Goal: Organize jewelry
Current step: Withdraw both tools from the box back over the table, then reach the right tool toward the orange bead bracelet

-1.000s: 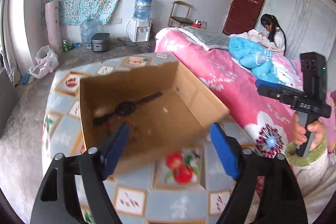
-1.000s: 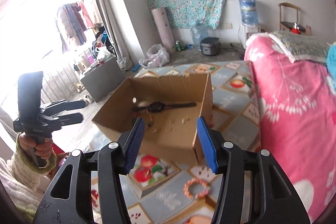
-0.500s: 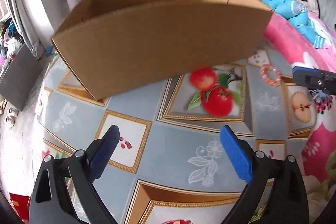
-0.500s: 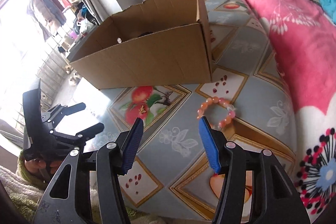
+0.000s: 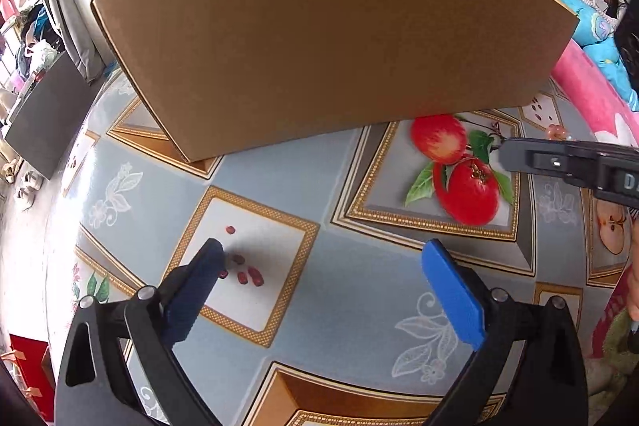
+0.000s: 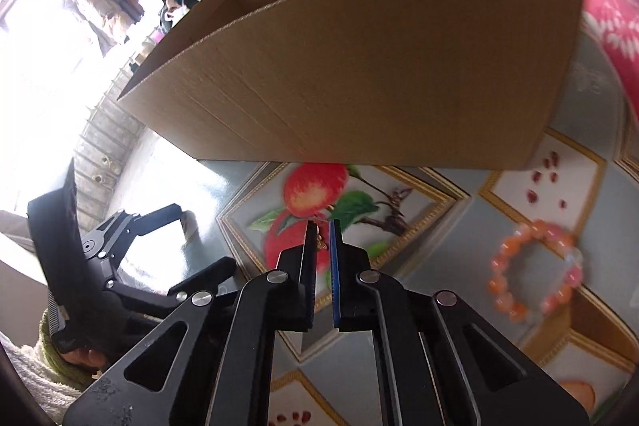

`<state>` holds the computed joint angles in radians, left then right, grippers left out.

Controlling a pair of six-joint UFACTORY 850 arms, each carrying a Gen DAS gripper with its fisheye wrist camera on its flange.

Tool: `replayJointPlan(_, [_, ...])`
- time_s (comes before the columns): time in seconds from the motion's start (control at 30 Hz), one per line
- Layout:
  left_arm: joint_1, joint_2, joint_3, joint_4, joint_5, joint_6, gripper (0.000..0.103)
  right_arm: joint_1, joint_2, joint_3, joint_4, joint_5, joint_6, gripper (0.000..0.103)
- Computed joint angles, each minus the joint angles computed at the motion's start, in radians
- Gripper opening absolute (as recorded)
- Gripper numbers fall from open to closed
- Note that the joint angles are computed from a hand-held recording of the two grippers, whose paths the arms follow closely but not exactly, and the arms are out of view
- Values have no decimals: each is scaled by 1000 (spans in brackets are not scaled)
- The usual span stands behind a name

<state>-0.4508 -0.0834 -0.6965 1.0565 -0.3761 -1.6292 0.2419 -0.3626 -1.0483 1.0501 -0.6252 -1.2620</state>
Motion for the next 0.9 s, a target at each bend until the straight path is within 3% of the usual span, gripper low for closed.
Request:
replayJointPlan(0.23, [-13, 10, 28, 87, 10, -77, 97, 52, -10, -11, -71, 68, -22, 5])
replayJointPlan(0.4, [-6, 17, 34, 108, 28, -67, 97, 74, 28, 26, -132, 109, -16, 5])
replayJointPlan(0.67, [-24, 36, 66, 216, 20, -179, 97, 109, 110, 116, -222, 171, 41, 5])
replayJointPlan(0.77, [-31, 35, 69, 235, 12, -211, 97, 96, 133, 143, -218, 158, 48, 6])
replayJointPlan(0.9, [-37, 37, 78, 271, 11, -244, 98, 14, 163, 169, -58, 63, -41, 7])
